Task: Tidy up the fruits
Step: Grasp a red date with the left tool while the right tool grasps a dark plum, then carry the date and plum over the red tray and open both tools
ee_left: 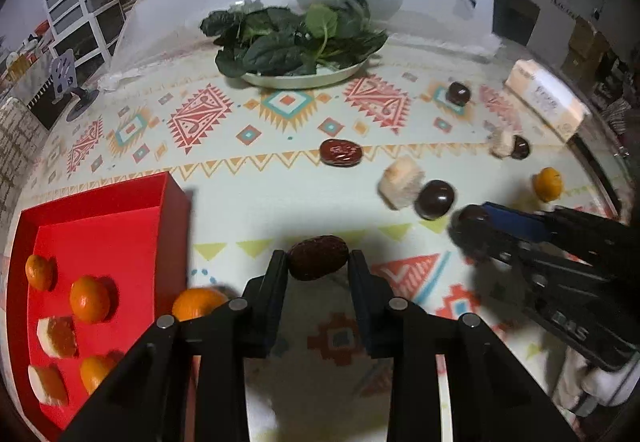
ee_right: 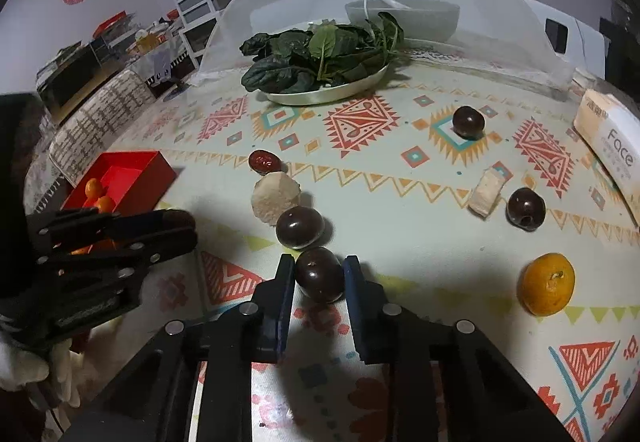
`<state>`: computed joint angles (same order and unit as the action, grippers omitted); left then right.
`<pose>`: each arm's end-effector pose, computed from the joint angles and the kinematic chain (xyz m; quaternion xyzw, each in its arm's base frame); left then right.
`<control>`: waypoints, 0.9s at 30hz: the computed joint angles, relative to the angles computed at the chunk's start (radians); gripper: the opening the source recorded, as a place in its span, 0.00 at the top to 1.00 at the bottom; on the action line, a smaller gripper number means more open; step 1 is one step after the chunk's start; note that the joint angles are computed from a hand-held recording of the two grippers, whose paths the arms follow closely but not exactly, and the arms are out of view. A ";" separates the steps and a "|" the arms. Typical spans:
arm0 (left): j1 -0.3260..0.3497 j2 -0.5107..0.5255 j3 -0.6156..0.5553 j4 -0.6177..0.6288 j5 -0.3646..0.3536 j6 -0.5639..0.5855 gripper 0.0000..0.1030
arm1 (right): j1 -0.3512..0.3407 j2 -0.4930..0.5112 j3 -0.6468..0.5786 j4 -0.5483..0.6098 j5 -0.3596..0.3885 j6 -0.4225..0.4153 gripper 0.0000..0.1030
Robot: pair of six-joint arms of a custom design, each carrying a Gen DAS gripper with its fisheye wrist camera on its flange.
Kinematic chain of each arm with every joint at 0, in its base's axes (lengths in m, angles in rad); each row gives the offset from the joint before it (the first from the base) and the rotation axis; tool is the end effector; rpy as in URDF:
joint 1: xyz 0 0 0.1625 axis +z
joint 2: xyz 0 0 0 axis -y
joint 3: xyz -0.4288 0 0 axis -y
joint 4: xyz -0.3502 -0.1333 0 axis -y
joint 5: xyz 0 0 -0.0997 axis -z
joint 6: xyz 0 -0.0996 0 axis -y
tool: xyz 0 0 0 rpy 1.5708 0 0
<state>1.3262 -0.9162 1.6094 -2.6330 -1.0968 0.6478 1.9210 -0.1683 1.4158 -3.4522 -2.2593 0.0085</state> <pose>0.0147 -0.6792 0.2322 0.3735 0.8806 -0.1285 0.2618 0.2922 -0.5958 -0.1006 0.0484 -0.8993 0.3459 0.2632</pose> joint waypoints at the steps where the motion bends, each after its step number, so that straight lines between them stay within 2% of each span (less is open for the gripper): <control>1: 0.000 -0.013 0.010 -0.003 -0.010 -0.003 0.71 | 0.000 -0.002 0.005 -0.003 0.002 0.004 0.74; 7: 0.007 -0.109 0.077 -0.018 -0.099 -0.036 0.71 | 0.019 -0.017 0.051 -0.058 0.017 0.010 0.74; 14: 0.052 -0.205 0.099 -0.025 -0.188 -0.095 0.71 | 0.054 -0.044 0.116 -0.123 0.054 0.045 0.74; 19: 0.122 -0.238 0.053 -0.022 -0.222 -0.151 0.71 | 0.097 -0.024 0.070 -0.085 0.052 0.040 0.74; 27: 0.219 -0.229 -0.043 -0.052 -0.198 -0.187 0.71 | 0.148 0.059 -0.124 0.088 0.120 0.030 0.74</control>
